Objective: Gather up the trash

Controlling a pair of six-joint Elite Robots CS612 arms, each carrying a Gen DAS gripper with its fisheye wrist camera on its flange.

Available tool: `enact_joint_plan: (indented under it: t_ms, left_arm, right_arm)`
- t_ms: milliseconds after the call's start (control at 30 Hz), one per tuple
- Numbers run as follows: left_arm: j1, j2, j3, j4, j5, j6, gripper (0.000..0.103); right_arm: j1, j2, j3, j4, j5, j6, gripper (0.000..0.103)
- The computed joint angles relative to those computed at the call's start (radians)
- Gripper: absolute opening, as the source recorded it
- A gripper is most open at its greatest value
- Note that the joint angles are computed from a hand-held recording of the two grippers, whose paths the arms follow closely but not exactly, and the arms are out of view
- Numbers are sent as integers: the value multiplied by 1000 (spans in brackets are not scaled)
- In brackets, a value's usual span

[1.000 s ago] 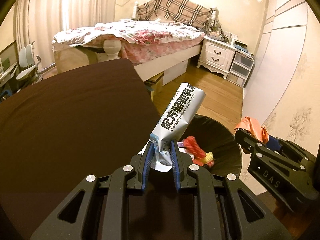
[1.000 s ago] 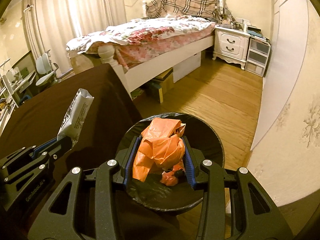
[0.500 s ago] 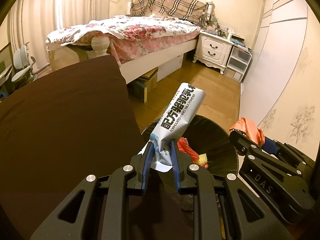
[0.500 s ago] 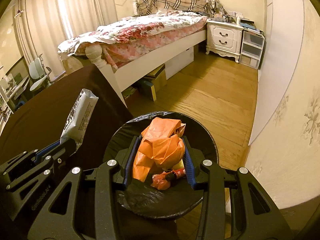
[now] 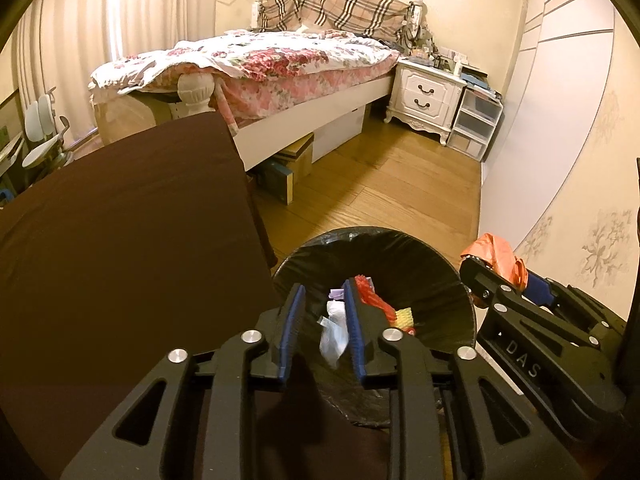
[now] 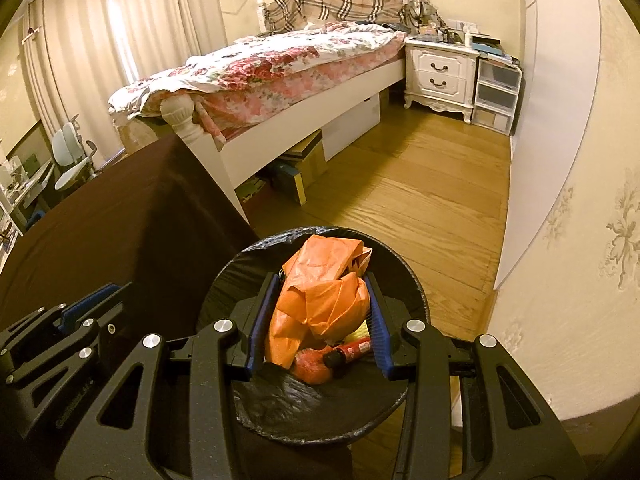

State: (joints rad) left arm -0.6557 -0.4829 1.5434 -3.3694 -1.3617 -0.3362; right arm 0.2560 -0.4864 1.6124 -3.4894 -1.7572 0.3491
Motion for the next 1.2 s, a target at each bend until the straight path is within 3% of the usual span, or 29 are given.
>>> enact_joint_plan:
  t_ms: [67, 133, 233, 433, 767, 1200]
  left_arm:
    - [-2, -1, 3, -9, 10, -3, 39]
    - [-3, -1, 6, -17, 14, -3, 44]
    - [-4, -3, 10, -23, 22, -4, 53]
    - [-4, -5, 15, -34, 29, -8, 64]
    - [-12, -8, 29, -67, 74, 6, 73]
    - [-18, -21, 66, -114, 153, 12, 83]
  right_arm:
    - [1, 0, 0, 0, -4, 2, 42]
    - [1, 0, 1, -1, -8, 1, 50]
    - [2, -1, 3, -6, -13, 0, 52]
    - [3, -5, 10, -12, -22, 2, 58]
    - [8, -12, 24, -23, -51, 2, 75]
    - [22, -21, 42, -35, -89, 16, 86]
